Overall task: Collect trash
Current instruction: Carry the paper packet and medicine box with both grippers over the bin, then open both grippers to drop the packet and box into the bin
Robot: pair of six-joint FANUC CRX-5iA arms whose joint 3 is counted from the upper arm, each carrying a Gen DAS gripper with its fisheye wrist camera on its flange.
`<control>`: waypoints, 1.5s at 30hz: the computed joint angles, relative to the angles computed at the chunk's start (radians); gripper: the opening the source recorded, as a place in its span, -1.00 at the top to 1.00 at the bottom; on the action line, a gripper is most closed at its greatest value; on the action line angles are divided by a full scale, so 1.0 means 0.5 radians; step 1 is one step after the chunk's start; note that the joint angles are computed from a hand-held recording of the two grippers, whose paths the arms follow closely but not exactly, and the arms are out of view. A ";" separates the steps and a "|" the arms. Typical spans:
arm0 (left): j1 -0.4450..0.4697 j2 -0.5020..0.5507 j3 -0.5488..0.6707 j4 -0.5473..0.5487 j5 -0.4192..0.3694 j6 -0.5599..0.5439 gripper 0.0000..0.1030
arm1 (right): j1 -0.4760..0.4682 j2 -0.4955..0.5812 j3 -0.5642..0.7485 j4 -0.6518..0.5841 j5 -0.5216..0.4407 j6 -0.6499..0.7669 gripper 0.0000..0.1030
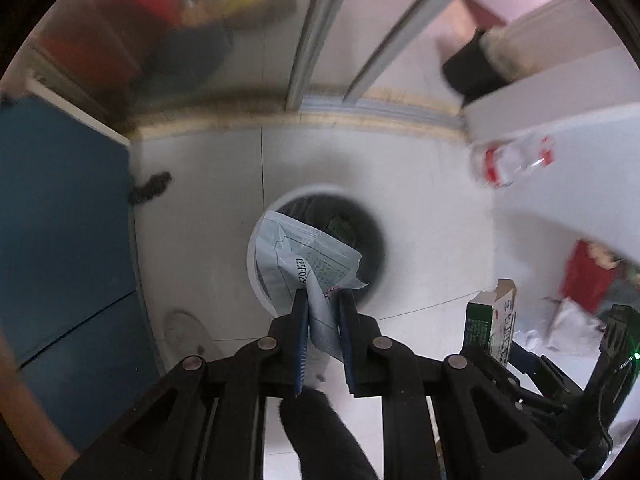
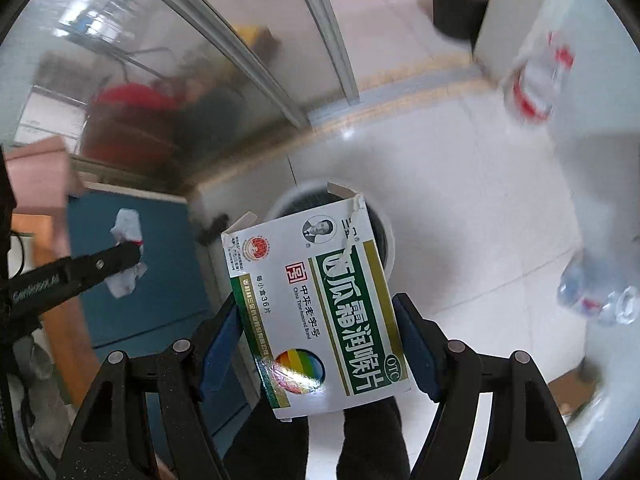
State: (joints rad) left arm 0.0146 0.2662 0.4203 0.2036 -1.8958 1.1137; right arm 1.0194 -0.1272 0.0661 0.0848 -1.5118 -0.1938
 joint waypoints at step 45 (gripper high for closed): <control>0.001 -0.410 -0.137 -0.434 0.189 -0.263 -0.91 | 0.143 0.078 -0.166 -0.079 -0.084 -0.039 -1.00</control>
State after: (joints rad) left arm 0.0150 0.0615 0.3517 -0.0133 -1.8014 0.9822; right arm 1.0909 -0.0884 -0.0169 0.0453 -1.5538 -0.2132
